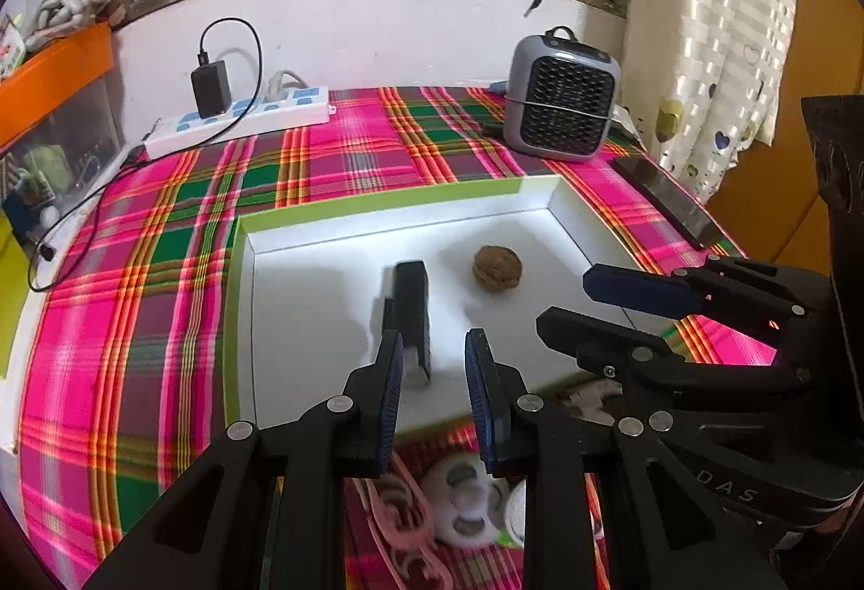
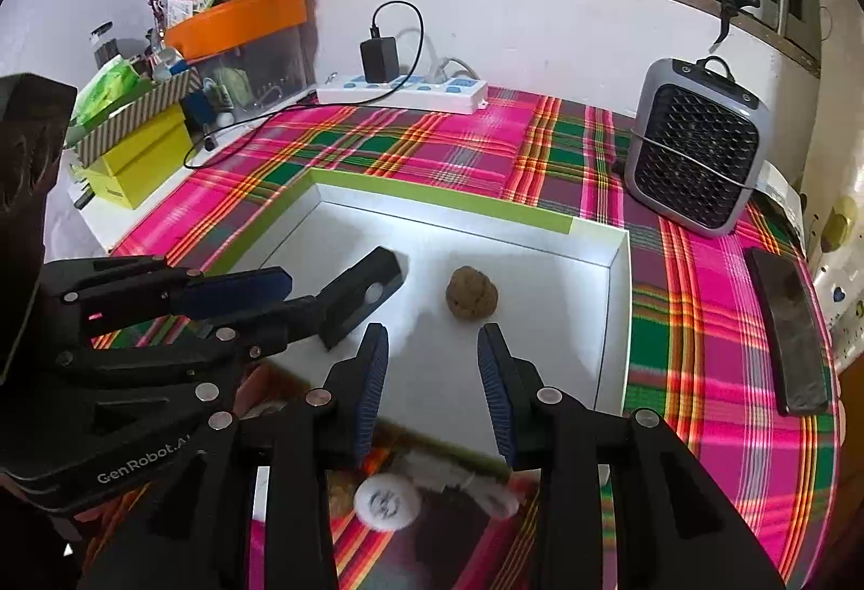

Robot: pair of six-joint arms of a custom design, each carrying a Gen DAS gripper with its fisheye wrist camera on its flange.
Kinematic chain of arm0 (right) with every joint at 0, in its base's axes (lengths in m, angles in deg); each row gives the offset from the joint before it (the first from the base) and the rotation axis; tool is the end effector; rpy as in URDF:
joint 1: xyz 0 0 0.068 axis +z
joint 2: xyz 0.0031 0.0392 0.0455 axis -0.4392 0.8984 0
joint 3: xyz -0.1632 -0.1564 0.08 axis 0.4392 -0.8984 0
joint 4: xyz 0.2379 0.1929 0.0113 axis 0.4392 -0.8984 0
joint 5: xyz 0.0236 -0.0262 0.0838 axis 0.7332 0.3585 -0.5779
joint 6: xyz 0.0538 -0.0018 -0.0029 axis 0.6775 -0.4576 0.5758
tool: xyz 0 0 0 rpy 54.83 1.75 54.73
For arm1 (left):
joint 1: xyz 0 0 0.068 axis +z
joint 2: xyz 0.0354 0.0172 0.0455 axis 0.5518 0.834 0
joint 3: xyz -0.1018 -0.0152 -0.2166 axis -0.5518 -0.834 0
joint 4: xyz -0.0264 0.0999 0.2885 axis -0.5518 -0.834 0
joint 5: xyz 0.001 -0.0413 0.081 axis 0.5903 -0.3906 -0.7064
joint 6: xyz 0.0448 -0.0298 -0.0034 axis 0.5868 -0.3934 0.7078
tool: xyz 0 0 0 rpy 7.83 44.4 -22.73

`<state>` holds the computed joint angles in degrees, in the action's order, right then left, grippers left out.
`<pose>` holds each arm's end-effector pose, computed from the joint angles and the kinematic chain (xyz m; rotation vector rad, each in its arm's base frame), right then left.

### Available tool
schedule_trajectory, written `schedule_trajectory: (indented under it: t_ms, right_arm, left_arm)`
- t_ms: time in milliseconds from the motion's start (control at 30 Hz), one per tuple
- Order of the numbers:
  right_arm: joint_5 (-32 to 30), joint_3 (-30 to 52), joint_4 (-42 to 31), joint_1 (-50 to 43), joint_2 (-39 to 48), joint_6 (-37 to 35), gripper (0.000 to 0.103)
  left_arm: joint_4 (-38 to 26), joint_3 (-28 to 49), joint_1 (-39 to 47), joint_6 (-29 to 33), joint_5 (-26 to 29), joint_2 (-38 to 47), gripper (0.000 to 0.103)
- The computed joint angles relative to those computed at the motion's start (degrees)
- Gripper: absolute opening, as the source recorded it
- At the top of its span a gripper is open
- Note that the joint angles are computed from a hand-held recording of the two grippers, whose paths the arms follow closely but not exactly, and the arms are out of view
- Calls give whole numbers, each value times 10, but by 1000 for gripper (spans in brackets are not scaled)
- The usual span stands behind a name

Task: Organize objects
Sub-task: 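Open both tools and withdraw them from the box toward the remaining objects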

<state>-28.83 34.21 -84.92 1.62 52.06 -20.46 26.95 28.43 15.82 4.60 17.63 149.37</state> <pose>0.2797 0.1353 0.1713 0.0203 2.3673 0.0763 0.3144 -0.1117 0.1753 0.7593 2.2903 -0.4211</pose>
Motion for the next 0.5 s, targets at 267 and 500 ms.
schedule_trajectory:
  t_ms: [267,500]
  right_arm:
    - [31,-32,-18,43,-49,33,36]
    - [52,-52,-32,86,-77,56,36]
  left_arm:
    - [-8,-58,3,-3,0,-78,22]
    - [-21,-100,7,-2,1,-133,22]
